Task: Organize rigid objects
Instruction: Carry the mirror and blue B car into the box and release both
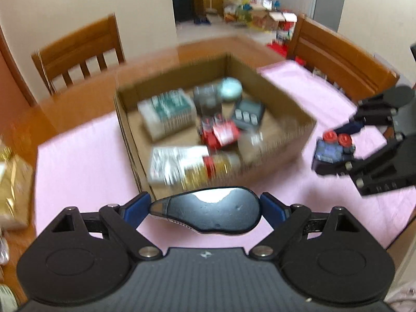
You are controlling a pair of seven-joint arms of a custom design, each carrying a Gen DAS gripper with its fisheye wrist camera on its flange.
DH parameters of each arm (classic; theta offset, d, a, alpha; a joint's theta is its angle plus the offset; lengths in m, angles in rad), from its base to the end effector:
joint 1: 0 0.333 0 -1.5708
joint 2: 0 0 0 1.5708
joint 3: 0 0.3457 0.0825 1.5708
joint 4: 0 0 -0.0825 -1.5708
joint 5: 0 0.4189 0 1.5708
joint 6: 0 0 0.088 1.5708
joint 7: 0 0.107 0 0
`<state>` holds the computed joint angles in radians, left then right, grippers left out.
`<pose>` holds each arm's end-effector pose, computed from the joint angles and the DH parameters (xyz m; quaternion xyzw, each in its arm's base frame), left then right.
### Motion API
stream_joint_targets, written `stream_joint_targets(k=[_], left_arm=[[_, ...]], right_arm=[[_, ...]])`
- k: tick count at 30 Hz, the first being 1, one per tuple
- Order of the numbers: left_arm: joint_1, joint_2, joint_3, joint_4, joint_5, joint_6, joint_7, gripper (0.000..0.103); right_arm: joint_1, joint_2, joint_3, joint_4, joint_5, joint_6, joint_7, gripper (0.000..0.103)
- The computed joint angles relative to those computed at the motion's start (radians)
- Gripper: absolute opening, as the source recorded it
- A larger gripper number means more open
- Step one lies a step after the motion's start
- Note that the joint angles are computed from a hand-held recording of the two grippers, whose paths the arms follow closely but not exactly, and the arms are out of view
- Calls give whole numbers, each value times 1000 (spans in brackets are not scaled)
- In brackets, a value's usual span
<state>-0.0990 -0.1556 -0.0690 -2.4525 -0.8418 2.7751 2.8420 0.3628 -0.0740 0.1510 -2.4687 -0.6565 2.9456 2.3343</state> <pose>0.5118 -0.0540 0.4056 -0.3928 0.8639 -0.2720 0.1592 0.4356 0.2921 0.3773 -0.7863 0.5418 -0.1871 0.2306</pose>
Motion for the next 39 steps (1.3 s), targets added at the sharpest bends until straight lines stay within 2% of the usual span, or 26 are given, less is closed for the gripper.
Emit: stream_joint_targets(k=[4,8,13,18,20,22,23,26,31,39], left_arm=[[-21,51,-7,75,-88,47,51,89],[-15,143,-38,157,-122,89,67,89],[9,269,-95,230,-74,180,13,89],[42,333,-145,257,-19,254,-72,90],[84,346,-197,267,-77,282,-18,91],[100,343,-215,266,-88,295,-12,93],[118,335,-236,263,-123,301,20,97],[155,301,-280,256,-294,313,173,100],[138,211,-247,216,-515,284,345,102],[62,91,-130,130,-665,248,374,102]], right_arm=[[-10,-23,-3,7,3,15,-13,55],[-35,-24,8,31,-60,12,31,55],[-42,-25,3,44,-75,4,43,55],[-53,-22,4,61,-122,-10,81,55],[-55,-20,4,68,-140,-18,97,55],[-56,-15,1,78,-154,-22,106,55],[-55,-13,-1,82,-154,-24,105,55],[-53,-2,-10,97,-149,-24,93,55],[-46,42,-27,147,-104,-20,41,55],[-29,151,-59,273,5,-29,-80,55]])
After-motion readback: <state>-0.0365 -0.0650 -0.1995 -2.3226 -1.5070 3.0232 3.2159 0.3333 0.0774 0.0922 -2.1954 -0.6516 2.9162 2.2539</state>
